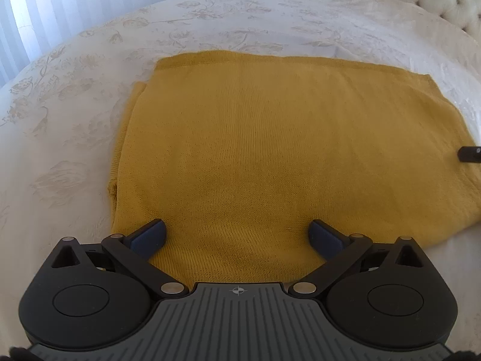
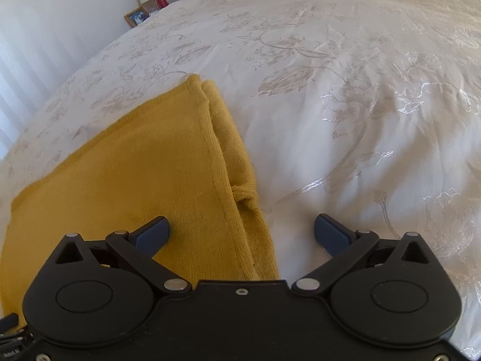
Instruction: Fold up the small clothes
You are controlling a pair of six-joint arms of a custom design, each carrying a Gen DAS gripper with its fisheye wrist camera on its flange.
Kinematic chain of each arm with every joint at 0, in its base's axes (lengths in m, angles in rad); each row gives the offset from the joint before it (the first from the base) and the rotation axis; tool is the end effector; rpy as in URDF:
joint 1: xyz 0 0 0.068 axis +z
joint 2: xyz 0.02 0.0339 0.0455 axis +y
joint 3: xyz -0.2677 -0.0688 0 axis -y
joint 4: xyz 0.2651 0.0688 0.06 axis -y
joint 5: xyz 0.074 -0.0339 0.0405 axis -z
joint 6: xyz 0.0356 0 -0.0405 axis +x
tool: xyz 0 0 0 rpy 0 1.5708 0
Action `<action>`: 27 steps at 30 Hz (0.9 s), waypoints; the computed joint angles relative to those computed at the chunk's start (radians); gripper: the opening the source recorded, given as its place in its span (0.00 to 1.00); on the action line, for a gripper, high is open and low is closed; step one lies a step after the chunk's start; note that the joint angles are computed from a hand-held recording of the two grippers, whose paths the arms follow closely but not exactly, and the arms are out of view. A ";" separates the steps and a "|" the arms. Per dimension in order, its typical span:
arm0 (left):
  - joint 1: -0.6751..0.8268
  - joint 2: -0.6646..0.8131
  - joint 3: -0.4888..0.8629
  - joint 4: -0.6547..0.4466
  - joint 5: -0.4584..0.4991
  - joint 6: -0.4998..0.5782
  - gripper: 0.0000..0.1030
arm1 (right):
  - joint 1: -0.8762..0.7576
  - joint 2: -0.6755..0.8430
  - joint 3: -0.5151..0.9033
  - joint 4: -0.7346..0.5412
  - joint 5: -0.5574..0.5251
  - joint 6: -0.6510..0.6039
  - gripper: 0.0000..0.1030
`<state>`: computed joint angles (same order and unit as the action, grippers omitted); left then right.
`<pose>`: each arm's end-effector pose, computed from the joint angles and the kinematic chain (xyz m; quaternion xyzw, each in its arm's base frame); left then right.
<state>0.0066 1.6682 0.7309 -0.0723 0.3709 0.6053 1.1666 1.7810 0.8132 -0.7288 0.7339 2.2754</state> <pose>0.3084 -0.0109 0.1110 0.3273 0.8874 -0.0870 0.3129 0.1254 0.2324 0.0913 0.4712 0.8039 -0.0044 0.3628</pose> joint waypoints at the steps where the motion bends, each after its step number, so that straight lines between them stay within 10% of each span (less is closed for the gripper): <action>1: -0.003 0.001 0.007 -0.012 -0.004 0.004 1.00 | -0.003 0.008 0.014 -0.010 -0.011 -0.004 1.00; 13: -0.048 -0.039 0.154 -0.231 0.025 -0.089 0.87 | 0.025 0.033 0.051 -0.047 -0.013 0.082 1.00; 27: -0.360 0.276 0.487 -0.120 -0.224 -0.498 0.87 | 0.035 0.016 0.021 -0.025 0.012 0.124 1.00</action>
<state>-0.3531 1.9440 1.2182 -0.1927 0.1470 0.1075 1.2020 1.7973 0.8345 -0.7542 0.7459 2.3994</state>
